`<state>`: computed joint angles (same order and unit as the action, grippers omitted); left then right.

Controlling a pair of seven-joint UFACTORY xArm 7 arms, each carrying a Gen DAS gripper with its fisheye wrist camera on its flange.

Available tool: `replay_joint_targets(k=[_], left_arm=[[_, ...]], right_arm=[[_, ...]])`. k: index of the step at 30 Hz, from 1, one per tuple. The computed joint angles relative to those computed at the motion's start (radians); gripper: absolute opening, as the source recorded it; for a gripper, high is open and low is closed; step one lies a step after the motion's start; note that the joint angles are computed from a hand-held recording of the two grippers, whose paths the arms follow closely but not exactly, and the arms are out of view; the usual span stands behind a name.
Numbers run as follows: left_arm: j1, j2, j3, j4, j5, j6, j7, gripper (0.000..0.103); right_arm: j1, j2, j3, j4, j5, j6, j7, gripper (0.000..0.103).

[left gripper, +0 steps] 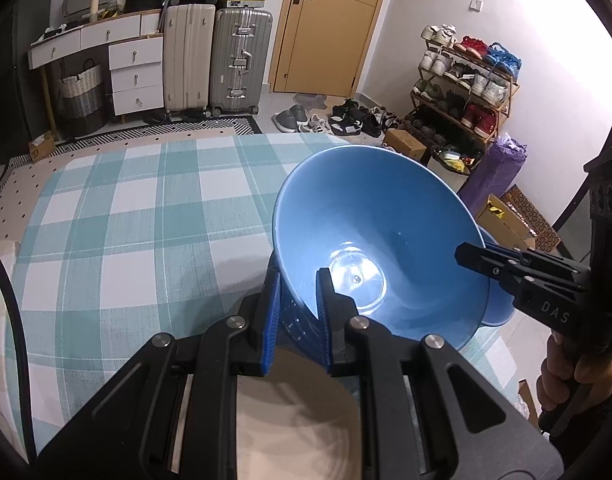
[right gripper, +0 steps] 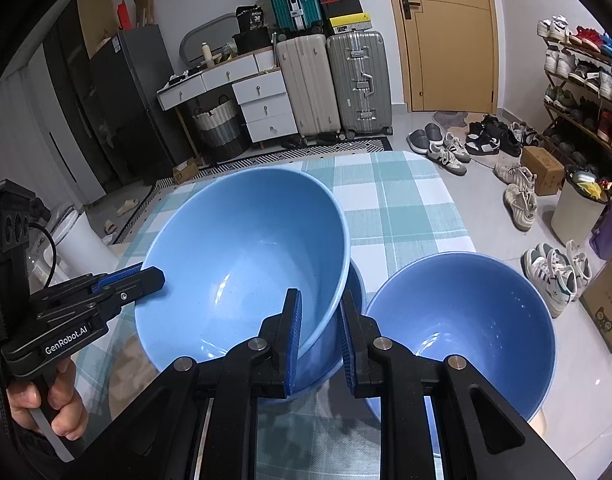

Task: Organize plates and bowls
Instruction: 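Lower the held blue bowls onto the cream plates with both grippers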

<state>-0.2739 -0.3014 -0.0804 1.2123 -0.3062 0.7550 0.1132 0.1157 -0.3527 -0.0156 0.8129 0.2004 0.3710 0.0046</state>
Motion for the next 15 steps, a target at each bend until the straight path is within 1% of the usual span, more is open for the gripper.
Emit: replay_joint_targets(k=[4, 15], left_arm=[[0.004, 0.004, -0.012, -0.026, 0.027, -0.024, -0.012, 0.013], [0.004, 0.041, -0.027, -0.055, 0.080, -0.078, -0.033, 0.013]], right_arm=[[-0.025, 0.017, 0.028, -0.005, -0.049, -0.021, 0.036, 0.018], [-0.033, 0.044, 0.042, -0.014, -0.103, -0.042, 0.078, 0.018]])
